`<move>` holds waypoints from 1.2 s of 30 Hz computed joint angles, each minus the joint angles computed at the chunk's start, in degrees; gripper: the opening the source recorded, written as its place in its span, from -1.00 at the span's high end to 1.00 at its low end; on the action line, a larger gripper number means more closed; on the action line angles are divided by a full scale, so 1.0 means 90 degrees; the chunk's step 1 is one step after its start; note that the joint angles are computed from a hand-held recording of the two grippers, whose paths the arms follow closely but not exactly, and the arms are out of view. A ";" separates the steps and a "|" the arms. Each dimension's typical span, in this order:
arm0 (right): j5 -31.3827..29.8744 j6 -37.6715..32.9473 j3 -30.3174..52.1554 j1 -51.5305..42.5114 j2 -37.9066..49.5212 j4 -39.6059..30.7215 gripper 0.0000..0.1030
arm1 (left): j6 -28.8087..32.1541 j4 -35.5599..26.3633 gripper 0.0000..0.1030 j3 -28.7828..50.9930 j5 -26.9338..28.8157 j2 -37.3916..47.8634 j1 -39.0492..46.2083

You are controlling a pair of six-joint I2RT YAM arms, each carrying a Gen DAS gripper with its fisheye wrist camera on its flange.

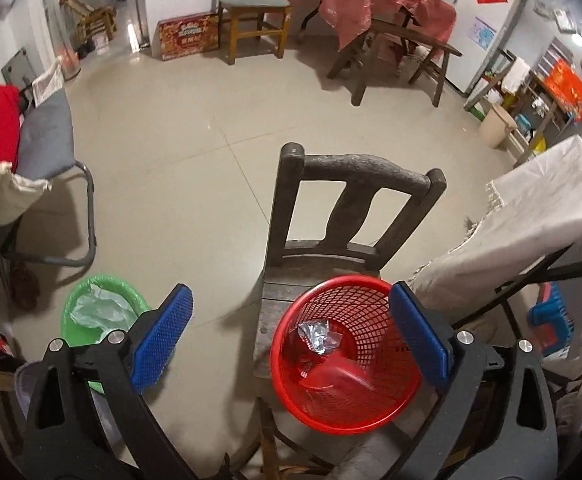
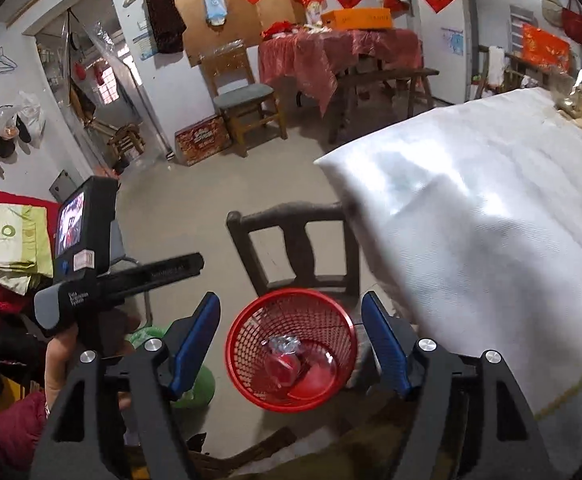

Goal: Collect trash
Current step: 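Carry bag and cup over the red basket and open both grippers, then move both open grippers back over the table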

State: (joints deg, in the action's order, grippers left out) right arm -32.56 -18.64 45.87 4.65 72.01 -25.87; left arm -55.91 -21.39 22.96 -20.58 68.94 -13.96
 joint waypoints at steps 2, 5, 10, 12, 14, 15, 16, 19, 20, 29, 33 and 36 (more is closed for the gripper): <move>-0.0029 -0.0049 0.0036 -0.0222 0.0072 0.0083 -0.47 | 0.0027 -0.0023 -0.84 0.0078 -0.0087 0.0100 -0.0145; -0.0251 -0.0155 0.0119 -0.0705 0.0072 0.0029 -0.49 | -0.0020 -0.0045 -0.84 0.0143 -0.0262 0.0187 -0.0318; -0.0455 -0.0310 0.0057 -0.1507 -0.0234 0.0169 -0.62 | -0.0178 -0.0278 -0.84 0.0272 -0.0564 0.0069 -0.0705; -0.0650 -0.0445 -0.0034 -0.2032 -0.0535 0.0106 -0.71 | -0.0287 -0.0450 -0.84 0.0372 -0.0745 0.0021 -0.0953; -0.0841 -0.0608 -0.0050 -0.2565 -0.0716 0.0012 -0.74 | -0.0367 -0.0571 -0.84 0.0471 -0.0877 0.0001 -0.1171; -0.0916 -0.0658 -0.0060 -0.2765 -0.0758 0.0002 -0.76 | -0.0434 -0.0658 -0.84 0.0533 -0.0959 -0.0045 -0.1352; -0.1045 -0.0770 -0.0046 -0.3060 -0.0794 -0.0066 -0.77 | -0.0498 -0.0734 -0.84 0.0591 -0.1029 -0.0068 -0.1512; -0.1424 -0.1104 -0.0039 -0.4034 -0.0768 -0.0111 -0.85 | -0.0650 -0.0989 -0.84 0.0851 -0.1274 -0.0021 -0.2076; -0.1558 -0.1197 -0.0009 -0.4378 -0.0719 -0.0117 -0.85 | -0.0666 -0.1058 -0.84 0.0957 -0.1332 0.0033 -0.2271; -0.2051 -0.1542 0.0498 -0.6570 0.0501 0.0404 -0.86 | -0.0741 -0.1397 -0.87 0.2241 -0.1828 0.1025 -0.3980; -0.2054 -0.1374 0.0915 -0.7144 0.1225 0.0851 -0.86 | -0.0069 -0.1188 -0.87 0.3088 -0.1639 0.1616 -0.4244; -0.2084 -0.1087 0.1200 -0.7434 0.1665 0.1207 -0.86 | 0.0590 -0.1029 -0.87 0.3977 -0.1298 0.2209 -0.4295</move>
